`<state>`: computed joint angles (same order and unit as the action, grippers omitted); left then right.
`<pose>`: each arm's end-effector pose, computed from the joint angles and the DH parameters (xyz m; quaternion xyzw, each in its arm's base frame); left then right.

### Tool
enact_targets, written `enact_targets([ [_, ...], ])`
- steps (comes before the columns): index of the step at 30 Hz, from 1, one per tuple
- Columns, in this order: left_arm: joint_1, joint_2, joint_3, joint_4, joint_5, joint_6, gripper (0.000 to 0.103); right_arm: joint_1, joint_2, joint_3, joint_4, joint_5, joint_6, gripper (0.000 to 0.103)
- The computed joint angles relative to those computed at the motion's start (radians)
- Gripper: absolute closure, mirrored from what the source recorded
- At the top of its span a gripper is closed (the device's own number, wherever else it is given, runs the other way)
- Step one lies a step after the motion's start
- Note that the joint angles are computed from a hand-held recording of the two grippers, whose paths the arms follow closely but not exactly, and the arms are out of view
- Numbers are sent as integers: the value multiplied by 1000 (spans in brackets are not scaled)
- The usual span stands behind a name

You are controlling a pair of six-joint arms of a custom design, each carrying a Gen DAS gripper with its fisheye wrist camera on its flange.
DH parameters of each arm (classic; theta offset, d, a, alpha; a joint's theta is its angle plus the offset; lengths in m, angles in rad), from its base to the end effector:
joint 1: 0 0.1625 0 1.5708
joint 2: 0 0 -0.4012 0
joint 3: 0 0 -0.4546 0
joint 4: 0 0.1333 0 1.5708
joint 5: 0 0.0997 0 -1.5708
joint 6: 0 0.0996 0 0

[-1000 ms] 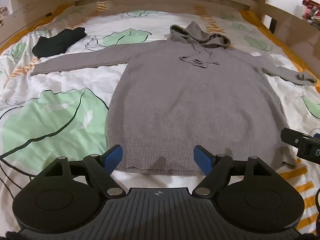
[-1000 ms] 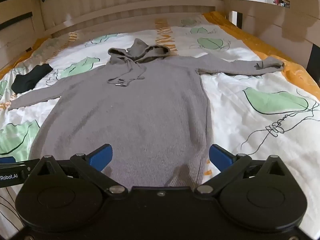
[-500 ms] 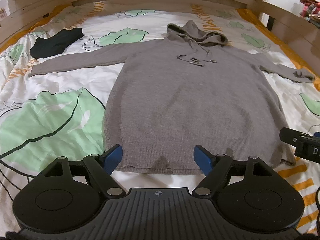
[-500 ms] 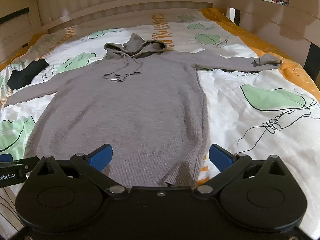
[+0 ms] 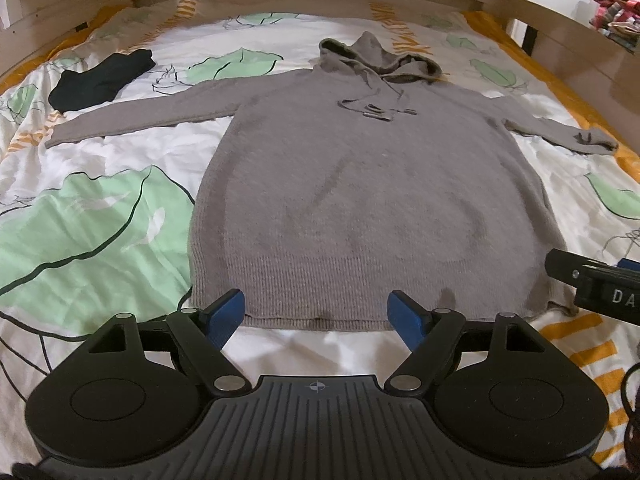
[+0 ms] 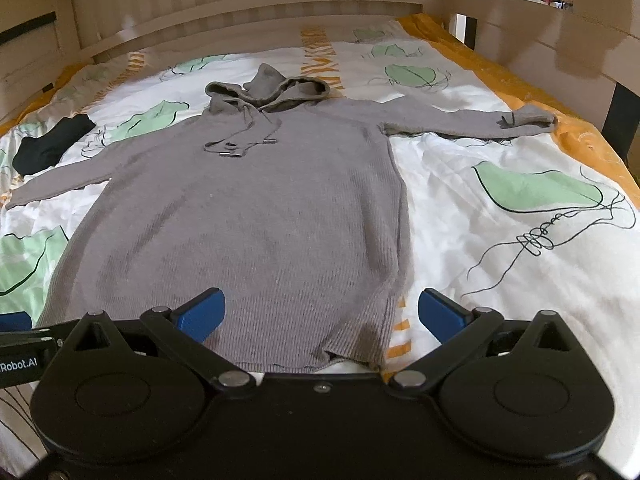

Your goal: Fold large clothes

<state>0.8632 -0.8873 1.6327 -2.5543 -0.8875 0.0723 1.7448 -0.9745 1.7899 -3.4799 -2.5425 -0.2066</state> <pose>-0.3076 -0.6614 0.1137 0.3188 0.8804 -0.2102 0.2811 0.1598 -0.6143 0.2263 -0.0956 -0.7876 0.4533 0.4063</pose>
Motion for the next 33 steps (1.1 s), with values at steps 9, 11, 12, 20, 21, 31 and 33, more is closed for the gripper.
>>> enact_targets([
  [9,1,-5,6,6,-9,-12,26,1,-2,7,4,-5,10,1],
  [11,1,-5,6,9,-11,-15,26,1,-2,7,2,-5,8,1],
  [12,1,-5,5,10,-12,-15,26,1,-2,7,5,-5,10,1],
  [20,1,-5,8,12,-10,-26,26,4,-4,9,26,-2,21,1],
  [21,3,-6,7,14,-10,-27,26,3,-6,10,29,1,22,1],
  [31,7,-2,-5,76,11,-71,26,-7,-20,16,102,29,71,1],
  [33,7,0,-8,87,17,-80,26,-9,-25,18,128,37,88,1],
])
